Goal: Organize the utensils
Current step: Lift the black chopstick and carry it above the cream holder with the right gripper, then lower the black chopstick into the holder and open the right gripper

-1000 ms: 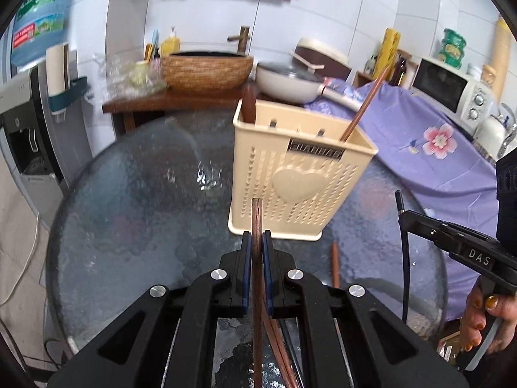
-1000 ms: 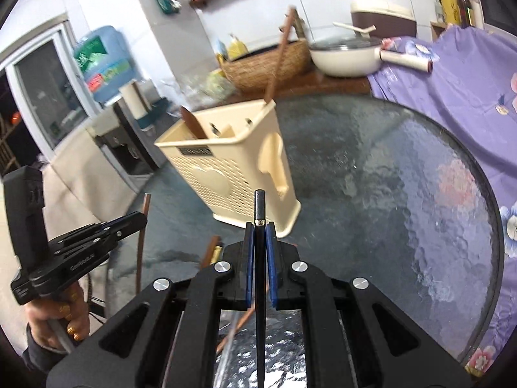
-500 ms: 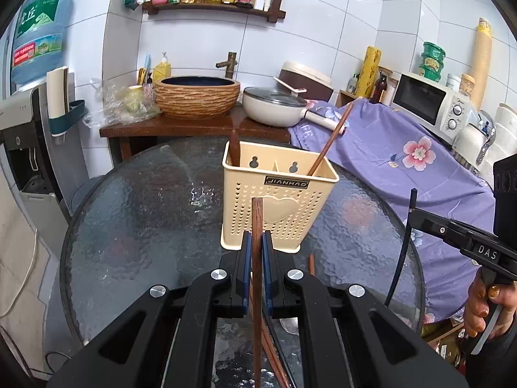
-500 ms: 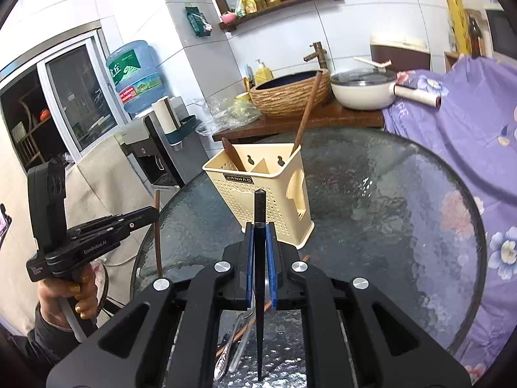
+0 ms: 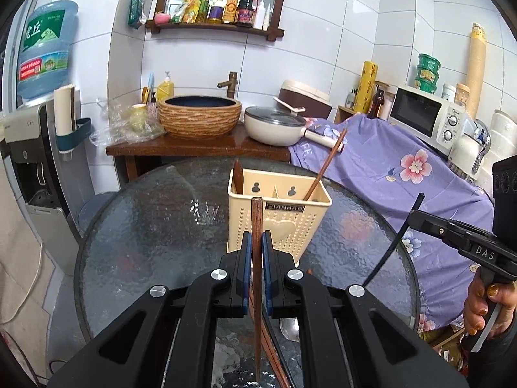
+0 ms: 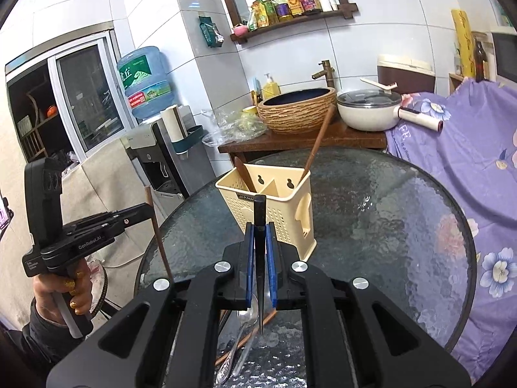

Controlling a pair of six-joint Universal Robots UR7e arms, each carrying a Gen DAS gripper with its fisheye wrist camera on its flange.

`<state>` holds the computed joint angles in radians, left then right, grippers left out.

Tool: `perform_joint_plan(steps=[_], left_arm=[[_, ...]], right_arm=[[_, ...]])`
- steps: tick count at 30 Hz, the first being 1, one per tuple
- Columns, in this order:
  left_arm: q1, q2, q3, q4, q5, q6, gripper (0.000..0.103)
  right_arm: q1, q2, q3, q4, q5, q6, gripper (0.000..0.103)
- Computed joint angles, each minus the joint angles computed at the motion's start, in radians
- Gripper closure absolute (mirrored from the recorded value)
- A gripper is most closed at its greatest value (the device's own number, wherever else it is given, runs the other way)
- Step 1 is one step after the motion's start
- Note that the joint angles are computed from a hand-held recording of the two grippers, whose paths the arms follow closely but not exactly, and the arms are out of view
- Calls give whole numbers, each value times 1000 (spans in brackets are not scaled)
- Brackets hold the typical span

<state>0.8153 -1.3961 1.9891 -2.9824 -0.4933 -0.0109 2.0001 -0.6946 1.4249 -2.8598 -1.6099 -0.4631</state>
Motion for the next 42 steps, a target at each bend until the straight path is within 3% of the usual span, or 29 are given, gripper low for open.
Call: perform_joint_plan(steps=[12,18,31,38,42], left_arm=[[-10,17,-66,-39,-5,74,97],[-1,35,-132,-3,-44,70,97],[-16,122,-360,-40,-50,186,97],[-3,186,-484,-108,-49,255,97],[15,244,-531,-214,-15,348,97]], right_arm=[[48,24,-77,0,-28,-23,95],[71,53,-154,25,-42,-15,95],[114,167,-449,119,-47,49,95],[128,257,-614,103,-78,65,95],[129,315,-688,80,-109,60,95]])
